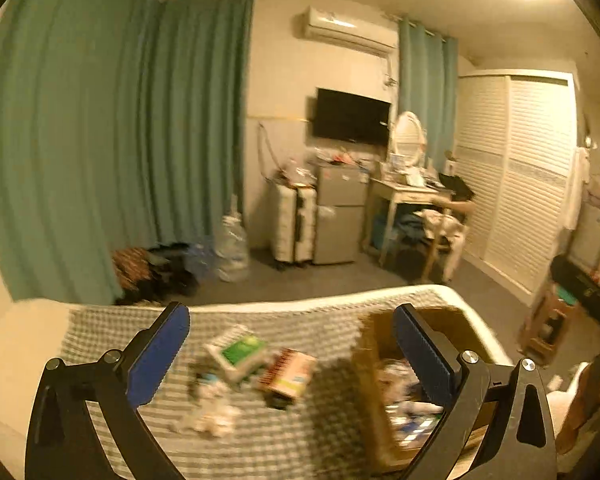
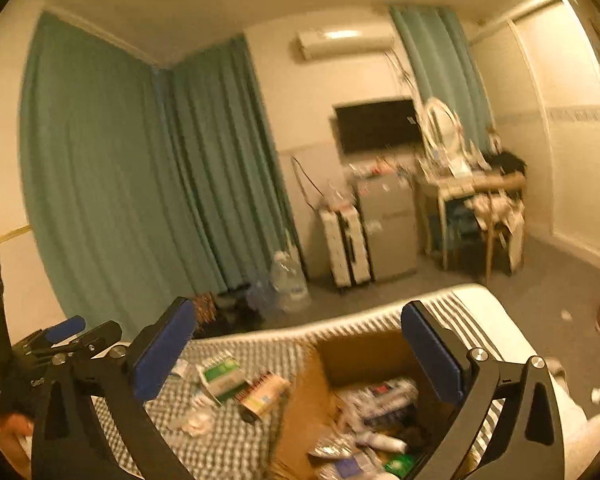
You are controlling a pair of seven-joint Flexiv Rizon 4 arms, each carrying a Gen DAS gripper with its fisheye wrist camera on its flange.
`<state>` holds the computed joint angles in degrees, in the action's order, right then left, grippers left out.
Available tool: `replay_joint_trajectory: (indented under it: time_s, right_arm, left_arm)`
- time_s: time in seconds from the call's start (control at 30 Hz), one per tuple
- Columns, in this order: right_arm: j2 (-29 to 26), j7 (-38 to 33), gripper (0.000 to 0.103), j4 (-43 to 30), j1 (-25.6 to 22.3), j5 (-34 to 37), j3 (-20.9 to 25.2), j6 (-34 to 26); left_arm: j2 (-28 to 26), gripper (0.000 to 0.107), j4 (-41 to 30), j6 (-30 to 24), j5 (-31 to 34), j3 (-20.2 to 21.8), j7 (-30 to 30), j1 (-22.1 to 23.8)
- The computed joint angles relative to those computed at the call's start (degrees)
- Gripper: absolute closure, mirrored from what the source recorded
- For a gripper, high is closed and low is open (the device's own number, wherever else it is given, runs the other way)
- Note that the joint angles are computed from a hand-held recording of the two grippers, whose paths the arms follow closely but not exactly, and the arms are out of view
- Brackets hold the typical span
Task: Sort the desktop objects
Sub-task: 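Withdraw both grippers from the box back over the bed, then grasp the white plastic hook with the left gripper while the right grasps the lace cloth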
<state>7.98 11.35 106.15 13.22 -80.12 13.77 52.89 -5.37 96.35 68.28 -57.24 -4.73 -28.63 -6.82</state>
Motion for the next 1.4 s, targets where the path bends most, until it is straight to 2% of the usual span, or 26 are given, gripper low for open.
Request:
replay_joint_trajectory:
  time_s: [0.2, 0.27, 0.37, 0.43, 0.57, 0.67, 0.77, 0.87, 1.03, 1.1, 1.17, 1.23, 1.27, 1.3, 1.37, 1.4]
  right_arm:
    - [-8.68, -4.09, 0.000, -7.55, 5.64, -1.92, -0.05, -2.57]
    - [-11.88, -6.95, 0.000, -9.74, 8.00, -0.28, -1.17, -2.49]
    - [-17.30, -10.12, 0.000, -13.37, 11.06, 2.57, -3.40, -1.65]
    - [-20.69, -12.13, 0.000, -14.69, 12.00, 6.02, -4.80, 1.39]
    - [-27.64, -18.14, 0.000, -18.02, 12.95, 15.83, -6.37, 6.86]
    - [-32.95, -25.41, 0.000, -21.25, 13.32, 24.22, -6.12, 7.96]
    - [-38.11, -32.43, 0.000, -25.16, 13.69, 31.45, -5.54, 6.91]
    - [-42.83, -39.87, 0.000, -29.48, 13.42, 39.23, -3.76, 4.64]
    - [-48.32, -49.57, 0.001, -35.09, 14.48, 46.18, -3.39, 1.12]
    - [-49.73, -52.39, 0.008, -36.34, 14.73, 48.74, -3.41, 1.05]
    - [-50.74, -55.00, 0.015, -37.85, 15.10, 51.60, -3.30, -1.36]
    - [-51.47, -58.04, 0.034, -39.26, 14.85, 55.40, -2.29, -3.36]
    - [-51.67, -59.50, 0.051, -39.62, 14.60, 57.30, -1.76, -3.69]
    - [-51.71, -60.68, 0.064, -39.39, 14.43, 58.96, -1.47, -3.23]
    - [-51.27, -62.24, 0.078, -38.80, 14.72, 61.26, -1.81, -3.20]
    - [-50.78, -62.39, 0.083, -38.26, 15.32, 61.62, -2.76, -3.11]
  left_arm:
    - [-1.91, 0.004, 1.05, 3.24, -6.60, 0.91, 11.58, 3.07]
    - [-3.68, 0.004, 1.09, 5.62, -6.81, 0.85, 12.13, 3.96]
    - [-6.92, 0.004, 0.02, 4.22, -5.17, 0.68, 8.64, 6.25]
    - [-9.76, 0.004, -1.27, 2.82, 1.02, 1.49, 3.40, 7.47]
    - [-14.74, 0.004, -2.93, 2.49, 9.61, 2.06, -2.34, 9.60]
    - [-19.12, 0.004, -7.73, -6.14, 19.71, 5.70, -13.17, 10.53]
    - [-22.83, 0.004, -11.69, -11.00, 24.58, 6.16, -19.44, 11.81]
    - [-26.26, 0.004, -15.98, -17.87, 27.89, 4.58, -22.13, 13.57]
    - [-29.31, 0.004, -20.05, -22.78, 37.05, 3.71, -21.68, 12.76]
    - [-30.78, 0.007, -22.16, -23.71, 41.40, 5.20, -23.24, 11.40]
    - [-32.59, 0.009, -24.59, -26.76, 43.10, 5.28, -24.39, 11.37]
    - [-34.01, 0.010, -26.20, -29.53, 42.95, 4.23, -24.28, 11.94]
    - [-34.25, 0.012, -26.27, -30.10, 42.94, 3.74, -23.69, 12.07]
    - [-34.18, 0.012, -25.92, -29.73, 43.18, 3.55, -23.21, 11.99]
    - [-33.84, 0.013, -24.54, -28.25, 42.86, 2.67, -21.48, 12.13]
    - [-33.72, 0.017, -24.07, -28.37, 42.11, 2.05, -20.49, 12.48]
